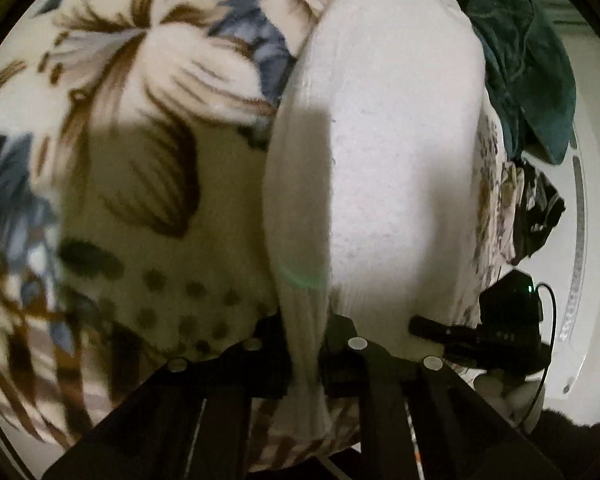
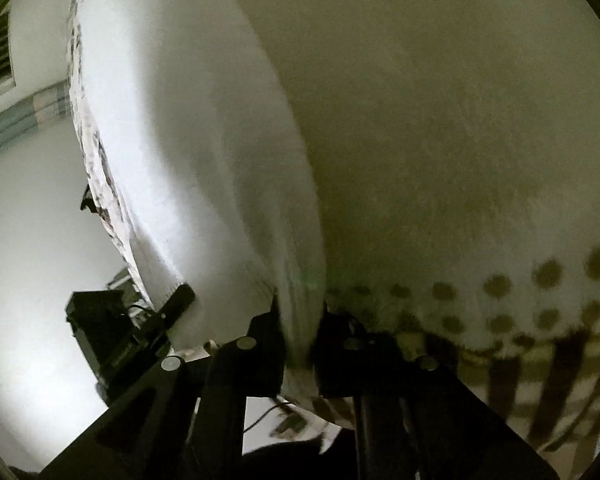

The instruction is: Fold small clothes

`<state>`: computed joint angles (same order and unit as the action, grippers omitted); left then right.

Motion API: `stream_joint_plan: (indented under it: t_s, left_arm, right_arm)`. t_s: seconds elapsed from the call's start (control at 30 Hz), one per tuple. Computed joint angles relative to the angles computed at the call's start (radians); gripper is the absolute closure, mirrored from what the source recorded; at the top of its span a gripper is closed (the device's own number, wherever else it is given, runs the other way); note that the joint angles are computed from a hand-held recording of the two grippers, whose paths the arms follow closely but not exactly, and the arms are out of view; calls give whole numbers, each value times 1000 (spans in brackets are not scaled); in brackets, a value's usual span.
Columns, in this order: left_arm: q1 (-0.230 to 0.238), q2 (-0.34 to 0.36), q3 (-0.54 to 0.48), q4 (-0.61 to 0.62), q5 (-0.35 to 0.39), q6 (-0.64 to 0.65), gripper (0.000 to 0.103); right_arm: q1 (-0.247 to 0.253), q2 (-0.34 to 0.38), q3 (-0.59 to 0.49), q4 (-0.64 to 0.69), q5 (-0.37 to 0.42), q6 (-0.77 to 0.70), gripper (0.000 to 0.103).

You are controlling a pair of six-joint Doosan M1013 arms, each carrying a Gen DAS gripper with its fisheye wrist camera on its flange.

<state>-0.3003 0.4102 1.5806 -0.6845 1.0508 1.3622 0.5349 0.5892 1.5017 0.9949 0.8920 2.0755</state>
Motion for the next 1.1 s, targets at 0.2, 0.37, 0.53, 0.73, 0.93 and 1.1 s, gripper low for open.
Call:
stream_joint_plan:
  t_s: [0.2,0.37,0.53,0.73,0.93,1.1]
  left_arm:
    - [-12,-17,-41,51,11,-69,96]
    - [-10,-23,-88,60,15,-89,96]
    - [1,-6,-148,39,14,-79,96]
    - [21,75,-294,-27,-37,-55,96]
    - [29,254,-576,-30,-48,-23,96]
    - [42,422,-836,-4,20,-64,96]
  right_arm:
    - [22,-7,-88,-166,36,107,94]
    - [4,-52,-93,-217,36,127,94]
    - [-17,-66,-135,-248,48,129,94]
    - [-55,-32,-260,-311,60,122,94]
    - [-105,92,-539,-505,89,161,94]
    - [-132,262,-851,-619,186,228,94]
